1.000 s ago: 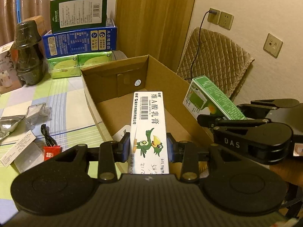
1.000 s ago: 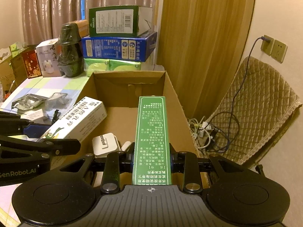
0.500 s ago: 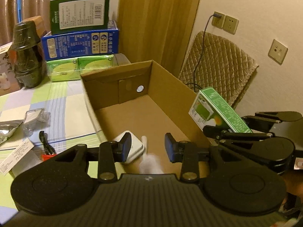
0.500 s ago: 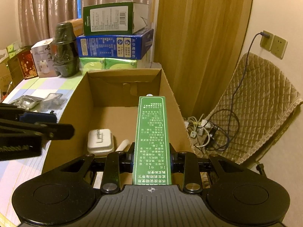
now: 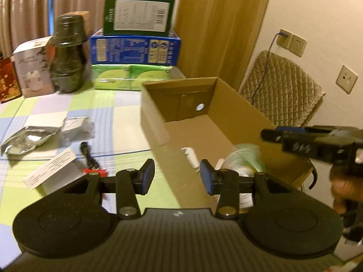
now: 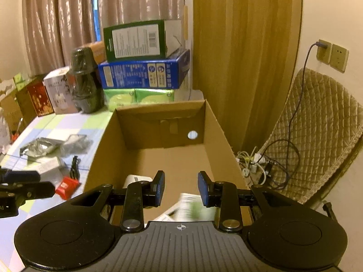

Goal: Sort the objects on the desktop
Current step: 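Release the green box into the cardboard box with the right tool while the left tool releases the white box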

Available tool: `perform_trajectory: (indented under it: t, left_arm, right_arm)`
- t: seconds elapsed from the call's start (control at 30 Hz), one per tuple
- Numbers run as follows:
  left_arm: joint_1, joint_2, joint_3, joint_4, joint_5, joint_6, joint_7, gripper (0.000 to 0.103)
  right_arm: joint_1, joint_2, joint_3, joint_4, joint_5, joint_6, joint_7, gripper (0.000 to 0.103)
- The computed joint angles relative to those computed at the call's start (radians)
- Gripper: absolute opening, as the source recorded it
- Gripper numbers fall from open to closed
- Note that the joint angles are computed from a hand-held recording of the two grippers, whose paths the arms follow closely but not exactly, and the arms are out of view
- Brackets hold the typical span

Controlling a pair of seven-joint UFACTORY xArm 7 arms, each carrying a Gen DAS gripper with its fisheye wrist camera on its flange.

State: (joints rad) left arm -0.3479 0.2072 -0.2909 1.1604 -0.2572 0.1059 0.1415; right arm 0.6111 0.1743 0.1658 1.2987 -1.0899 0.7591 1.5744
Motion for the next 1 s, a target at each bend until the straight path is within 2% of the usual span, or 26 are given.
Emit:
perform_trajectory:
  t: [0.13, 0.2, 0.27, 0.4, 0.57, 0.67, 0.77, 1.0]
  left_arm:
    - [0.036, -0.048, -0.009, -0.06, -0.055, -0.005, 0.031, 0.041]
    - [0.048, -0.071, -0.01, -0.087, -0.088, -0.003, 0.058, 0.042]
    - [0.053, -0.097, -0.005, -0.117, -0.121, -0.002, 0.088, 0.046]
    - [0.052, -0.156, 0.016, -0.183, -0.22, -0.005, 0.184, 0.051]
    - [0.024, -0.236, 0.091, -0.277, -0.256, -0.024, 0.249, 0.061]
    - [0.006, -0.284, 0.143, -0.33, -0.272, -0.04, 0.288, 0.071]
    - [-0.01, -0.324, 0.198, -0.379, -0.259, -0.059, 0.321, 0.074]
    - [-0.062, -0.382, 0.339, -0.413, -0.328, -0.018, 0.459, 0.083]
  right_arm:
    - [0.012, -0.021, 0.013, -0.009, 0.003, 0.018, 0.016, 0.035]
    - [0.022, -0.034, 0.024, -0.016, -0.003, 0.03, 0.05, 0.041]
    - [0.034, -0.044, 0.037, -0.019, -0.014, 0.043, 0.094, 0.051]
    - [0.069, -0.038, 0.066, 0.0, -0.05, 0.063, 0.163, 0.062]
    - [0.138, 0.019, 0.08, 0.072, -0.102, 0.078, 0.234, 0.075]
    - [0.182, 0.072, 0.071, 0.134, -0.12, 0.069, 0.237, 0.076]
    - [0.227, 0.131, 0.05, 0.201, -0.116, 0.05, 0.219, 0.078]
    - [0.304, 0.25, -0.009, 0.327, -0.052, 0.003, 0.143, 0.08]
